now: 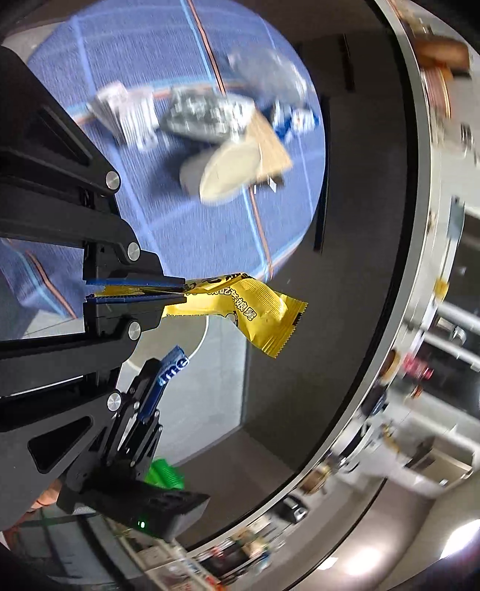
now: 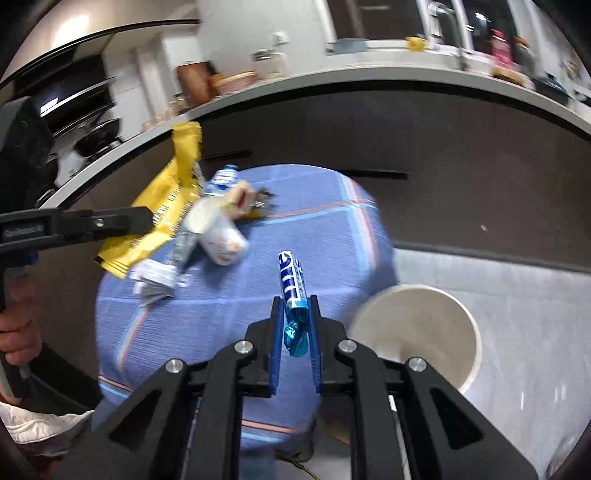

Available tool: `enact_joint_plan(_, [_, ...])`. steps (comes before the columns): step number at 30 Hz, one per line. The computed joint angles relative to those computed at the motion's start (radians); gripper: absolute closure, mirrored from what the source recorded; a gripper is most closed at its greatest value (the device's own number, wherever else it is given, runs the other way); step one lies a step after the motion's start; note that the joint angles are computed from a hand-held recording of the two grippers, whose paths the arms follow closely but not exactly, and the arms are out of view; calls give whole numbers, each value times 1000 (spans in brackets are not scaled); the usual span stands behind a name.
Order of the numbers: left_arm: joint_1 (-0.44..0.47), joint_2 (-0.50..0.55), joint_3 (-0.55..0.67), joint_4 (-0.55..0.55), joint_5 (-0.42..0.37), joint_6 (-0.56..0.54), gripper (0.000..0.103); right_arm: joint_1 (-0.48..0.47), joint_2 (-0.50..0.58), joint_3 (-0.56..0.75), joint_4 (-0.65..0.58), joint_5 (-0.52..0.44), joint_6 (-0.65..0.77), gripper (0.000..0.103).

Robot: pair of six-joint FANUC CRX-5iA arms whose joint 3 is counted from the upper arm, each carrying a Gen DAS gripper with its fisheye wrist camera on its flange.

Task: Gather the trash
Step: 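Carry the wrapper and mint tube over the bin and release both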

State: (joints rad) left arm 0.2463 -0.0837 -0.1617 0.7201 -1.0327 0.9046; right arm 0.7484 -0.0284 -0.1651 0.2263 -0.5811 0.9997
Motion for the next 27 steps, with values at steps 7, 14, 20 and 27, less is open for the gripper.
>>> enact_joint_plan(7, [-134,121,81,-39,-16,9,100,-71,-28,-104,-10,8,-115,89])
enact_joint_plan(14, [-227,278,210,-133,-33,89,100,-125,-12,-136,-56,35,-144,88])
enact_joint_plan(20, [-269,395,298,-171,-56,124,100,-180,46,-114,-135,40,-102,87])
enact_joint_plan(27, [-316,506,413,-249,-93,196,100,-213,125,-60,-216,37,-10,85])
